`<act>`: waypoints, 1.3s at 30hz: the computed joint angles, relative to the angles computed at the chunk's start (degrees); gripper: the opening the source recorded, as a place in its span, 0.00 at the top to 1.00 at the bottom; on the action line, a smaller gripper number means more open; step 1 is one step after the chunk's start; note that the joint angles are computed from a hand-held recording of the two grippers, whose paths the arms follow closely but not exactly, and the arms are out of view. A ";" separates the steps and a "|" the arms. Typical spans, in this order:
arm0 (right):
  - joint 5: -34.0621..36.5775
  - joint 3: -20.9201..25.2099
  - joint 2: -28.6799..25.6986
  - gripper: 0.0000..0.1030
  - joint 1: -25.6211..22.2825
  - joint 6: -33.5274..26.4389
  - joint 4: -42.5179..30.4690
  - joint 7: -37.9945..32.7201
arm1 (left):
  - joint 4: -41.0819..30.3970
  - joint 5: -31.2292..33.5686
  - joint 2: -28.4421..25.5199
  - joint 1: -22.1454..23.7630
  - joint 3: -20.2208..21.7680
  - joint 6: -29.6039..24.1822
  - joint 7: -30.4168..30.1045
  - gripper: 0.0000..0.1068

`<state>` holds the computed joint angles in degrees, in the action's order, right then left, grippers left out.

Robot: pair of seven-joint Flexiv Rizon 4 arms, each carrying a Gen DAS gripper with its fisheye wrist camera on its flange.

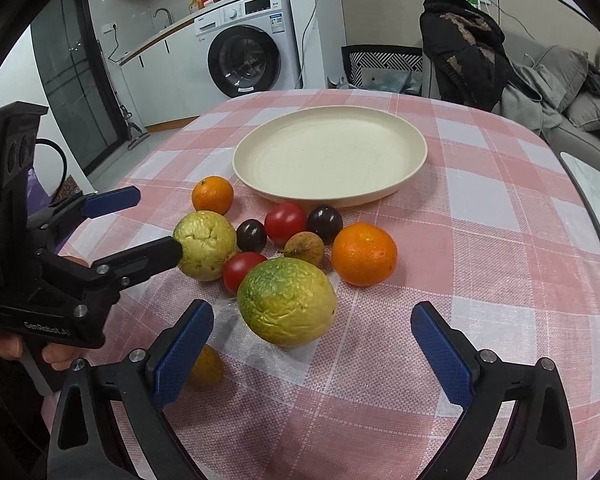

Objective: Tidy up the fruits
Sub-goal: 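Grasp the yellow-green citrus with the right tool while the left tool grasps the green citrus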

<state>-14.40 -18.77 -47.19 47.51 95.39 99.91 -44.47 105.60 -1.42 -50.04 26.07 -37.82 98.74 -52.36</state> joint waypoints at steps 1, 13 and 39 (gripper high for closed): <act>-0.16 1.00 0.01 0.10 -0.79 -0.45 -0.39 -0.20 | -0.43 -0.14 -0.11 -0.14 0.07 -0.91 0.17 0.05; -2.04 10.72 -0.96 0.29 -8.31 -0.82 -3.28 -3.83 | -1.66 -5.12 -0.75 -1.05 -0.09 -5.22 4.36 0.05; -1.47 7.26 -0.93 0.48 -5.25 -0.72 -2.46 -4.12 | -0.99 -18.59 -1.69 3.19 -7.79 -16.40 15.66 0.52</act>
<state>-15.87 -11.51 -48.12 42.26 94.67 97.46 -48.59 104.61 -20.01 -51.73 29.26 -45.61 82.34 -36.70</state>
